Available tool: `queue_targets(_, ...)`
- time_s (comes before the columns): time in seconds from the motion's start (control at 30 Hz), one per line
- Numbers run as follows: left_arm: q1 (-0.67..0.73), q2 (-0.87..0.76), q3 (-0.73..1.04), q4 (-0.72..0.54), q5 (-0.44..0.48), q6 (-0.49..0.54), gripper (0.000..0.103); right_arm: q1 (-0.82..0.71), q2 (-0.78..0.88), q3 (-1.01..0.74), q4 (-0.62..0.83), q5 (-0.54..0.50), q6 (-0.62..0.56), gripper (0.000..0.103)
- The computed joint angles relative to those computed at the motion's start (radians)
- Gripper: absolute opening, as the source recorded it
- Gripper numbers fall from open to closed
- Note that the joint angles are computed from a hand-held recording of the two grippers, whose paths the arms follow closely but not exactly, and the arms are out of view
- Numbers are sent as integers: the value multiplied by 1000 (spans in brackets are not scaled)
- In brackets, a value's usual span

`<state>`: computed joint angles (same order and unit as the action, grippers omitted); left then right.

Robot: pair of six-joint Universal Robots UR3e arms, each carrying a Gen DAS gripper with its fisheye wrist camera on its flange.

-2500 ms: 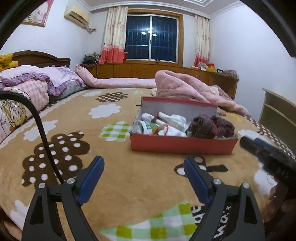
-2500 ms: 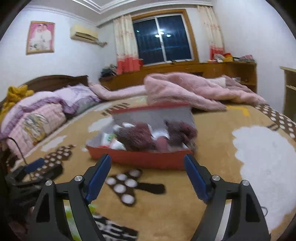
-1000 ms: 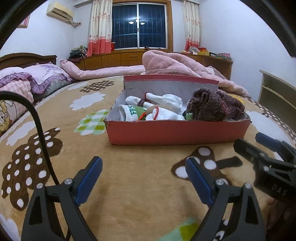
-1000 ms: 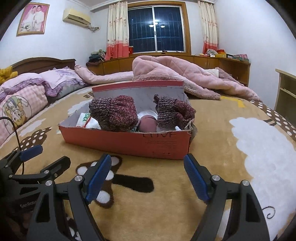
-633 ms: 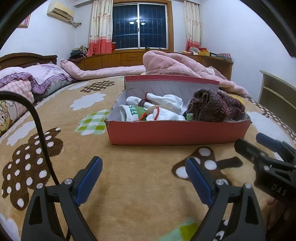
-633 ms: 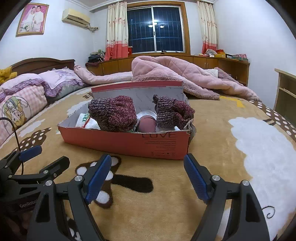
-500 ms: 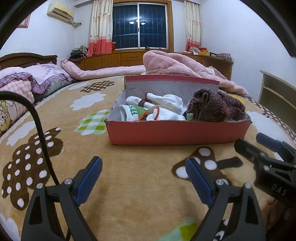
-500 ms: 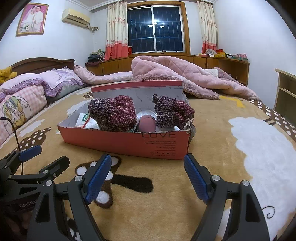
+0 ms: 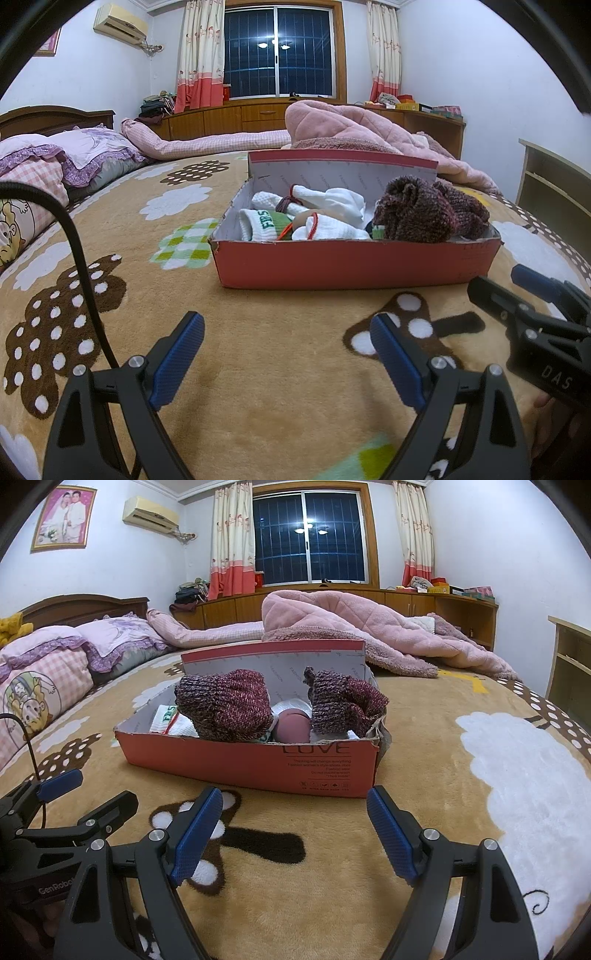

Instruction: Organize soft objects

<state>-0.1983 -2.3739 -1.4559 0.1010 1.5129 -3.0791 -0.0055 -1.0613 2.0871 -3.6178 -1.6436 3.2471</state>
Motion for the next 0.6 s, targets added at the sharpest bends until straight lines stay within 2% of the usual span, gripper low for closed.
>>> queue_targets(0.6,0,0,1,0,0,0,94,-5,-3,7,-3,4,-1,82)
